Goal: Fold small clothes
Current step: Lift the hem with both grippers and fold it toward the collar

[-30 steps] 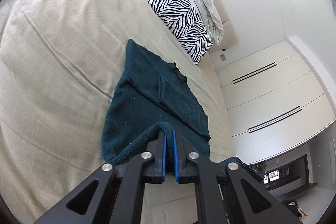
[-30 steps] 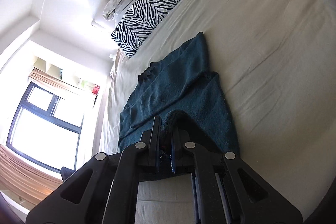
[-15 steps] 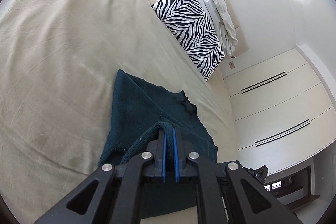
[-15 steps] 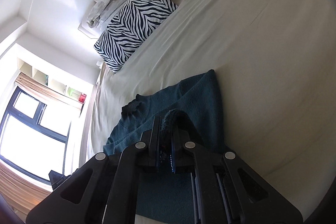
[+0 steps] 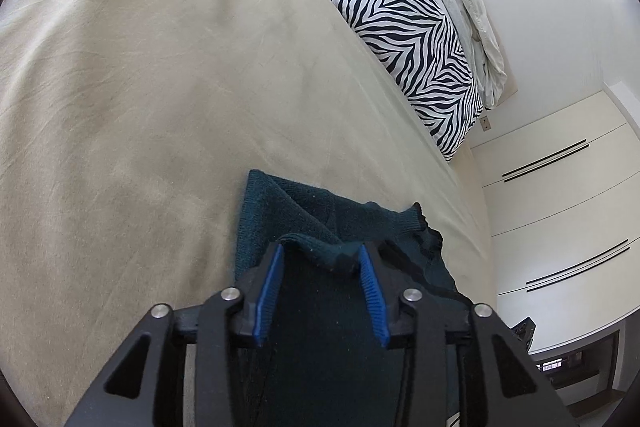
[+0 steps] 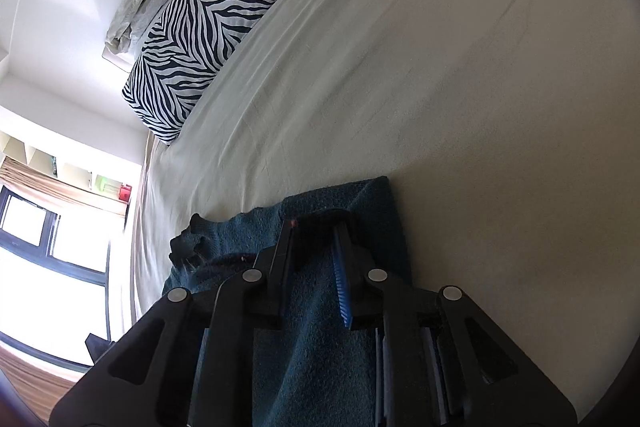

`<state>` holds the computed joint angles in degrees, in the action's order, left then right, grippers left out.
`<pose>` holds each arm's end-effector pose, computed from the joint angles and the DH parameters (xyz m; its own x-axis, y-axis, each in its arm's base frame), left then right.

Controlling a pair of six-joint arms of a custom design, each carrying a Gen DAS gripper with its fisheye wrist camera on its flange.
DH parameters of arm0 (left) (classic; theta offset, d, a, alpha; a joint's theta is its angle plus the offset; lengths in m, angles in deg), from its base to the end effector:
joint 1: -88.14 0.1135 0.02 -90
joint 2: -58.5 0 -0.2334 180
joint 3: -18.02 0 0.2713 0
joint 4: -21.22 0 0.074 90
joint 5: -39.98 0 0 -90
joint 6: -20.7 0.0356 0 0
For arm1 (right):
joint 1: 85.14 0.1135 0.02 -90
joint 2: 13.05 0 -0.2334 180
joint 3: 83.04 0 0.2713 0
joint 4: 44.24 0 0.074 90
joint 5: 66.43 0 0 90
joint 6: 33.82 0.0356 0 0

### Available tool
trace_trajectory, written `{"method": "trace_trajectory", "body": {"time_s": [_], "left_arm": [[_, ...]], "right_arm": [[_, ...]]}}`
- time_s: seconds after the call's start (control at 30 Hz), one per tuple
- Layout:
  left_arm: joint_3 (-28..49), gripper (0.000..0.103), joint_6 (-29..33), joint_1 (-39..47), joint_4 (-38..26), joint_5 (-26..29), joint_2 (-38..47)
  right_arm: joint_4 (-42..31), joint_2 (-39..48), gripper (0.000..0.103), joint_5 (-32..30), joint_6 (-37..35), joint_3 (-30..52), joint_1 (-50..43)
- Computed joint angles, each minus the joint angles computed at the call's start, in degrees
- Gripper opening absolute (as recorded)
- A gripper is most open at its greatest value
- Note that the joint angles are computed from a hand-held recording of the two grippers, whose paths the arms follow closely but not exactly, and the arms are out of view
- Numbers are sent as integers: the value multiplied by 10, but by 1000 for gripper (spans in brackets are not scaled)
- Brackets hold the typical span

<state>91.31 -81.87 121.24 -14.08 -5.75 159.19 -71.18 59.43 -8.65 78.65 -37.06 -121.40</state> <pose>0.3066 0.1702 0.1296 -0.6998 -0.6422 -0.3127 -0.2819 0.6505 -0.7052 0.2165 -0.1353 0.1314 -0.5051 0.7715 -0.3868 0.4733 0.6224 0.6234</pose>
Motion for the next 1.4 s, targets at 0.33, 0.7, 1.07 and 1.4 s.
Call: {"method": "trace_trajectory", "body": {"time_s": [0.33,0.7,1.07,1.4], "left_arm": [[-77,62,66,32,-20,0,-104],[-196,61,178,54,-62,-17,-196],[-245,25,231,65,-69,-70,-255],[-254,12,240,62,-72,-82,-280]], "right_arm": [[-77,-133,27,33,-44,-45,-27],[-336,-450,28,87,-161,-162,-10],[-511,-663,50,106,-196,-195,-2],[-545,-723,10,183,-184,-189,42]]}}
